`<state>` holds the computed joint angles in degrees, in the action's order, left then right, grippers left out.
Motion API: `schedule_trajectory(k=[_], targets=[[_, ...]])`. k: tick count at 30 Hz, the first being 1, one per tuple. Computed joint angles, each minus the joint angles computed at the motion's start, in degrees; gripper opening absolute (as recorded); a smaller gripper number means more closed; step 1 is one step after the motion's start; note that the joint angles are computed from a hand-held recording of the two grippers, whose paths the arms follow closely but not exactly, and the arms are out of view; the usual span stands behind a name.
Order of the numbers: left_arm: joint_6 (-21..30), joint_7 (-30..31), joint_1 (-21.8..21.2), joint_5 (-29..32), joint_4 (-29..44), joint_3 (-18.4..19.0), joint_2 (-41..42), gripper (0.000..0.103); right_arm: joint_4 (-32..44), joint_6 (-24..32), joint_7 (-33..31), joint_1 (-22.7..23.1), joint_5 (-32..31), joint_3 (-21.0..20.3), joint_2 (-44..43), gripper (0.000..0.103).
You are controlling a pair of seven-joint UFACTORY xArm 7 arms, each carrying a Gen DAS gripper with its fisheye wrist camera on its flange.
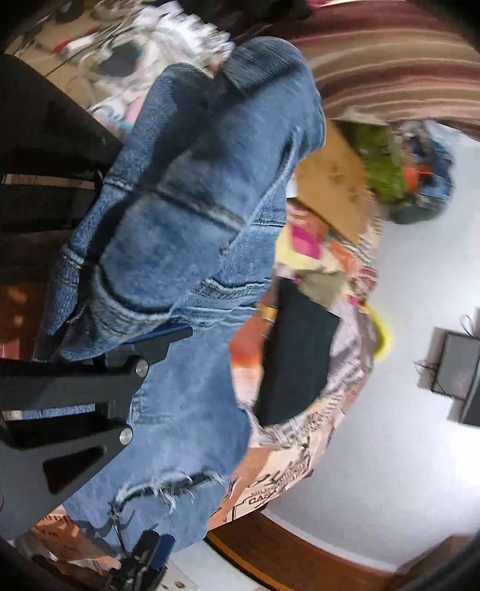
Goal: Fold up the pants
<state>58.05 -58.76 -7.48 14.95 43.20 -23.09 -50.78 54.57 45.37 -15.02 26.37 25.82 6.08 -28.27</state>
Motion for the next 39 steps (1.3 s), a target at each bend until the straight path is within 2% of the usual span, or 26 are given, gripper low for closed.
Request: schedule_trajectory(k=[5, 14, 20, 22, 29, 32, 35, 39], targets=[[0.78, 3.39, 2.13, 5.39, 7.66, -3.56, 3.70, 0.025, -2.22, -1.36, 1.26, -3.73, -4.93, -0.59, -5.01, 0.063], [-0.16, 5.47, 4.49, 10.61, 20.31, -8.35, 12.99, 0.023, -5.52, 2.22, 3.78, -12.33, -12.27, -5.31, -9.92, 0.064], [1.38, 4.97, 5.66, 16.88, 30.82, -13.76, 22.98, 0.023, -8.03, 3.89, -0.53, -12.43, -9.56, -8.99, -9.63, 0.066], [2.34, 4.85, 5.29, 19.26, 34.44, -15.43, 27.04, 0.022, -9.72, 2.13, -1.83, -12.46, -8.56, -8.99, -10.75, 0.066], [2.86, 3.54, 1.79, 27.11, 45.48, -19.37, 41.10, 0.018, -10.19, 3.10, -4.70, -12.07, -4.59, -10.77, -11.25, 0.066], [3.86, 2.98, -1.39, 31.31, 51.07, -21.02, 48.87, 0.018, -10.22, 2.88, -6.17, -11.98, -3.89, -10.90, -10.94, 0.066], [5.03, 3.37, -5.93, 35.31, 56.57, -21.23, 56.36, 0.018, -10.10, 3.06, -7.42, -11.89, -2.81, -11.33, -10.61, 0.066], [6.18, 5.01, -11.11, 36.39, 61.02, -19.57, 62.46, 0.017, -10.17, 2.99, -8.34, -12.07, -1.67, -11.53, -10.43, 0.066]])
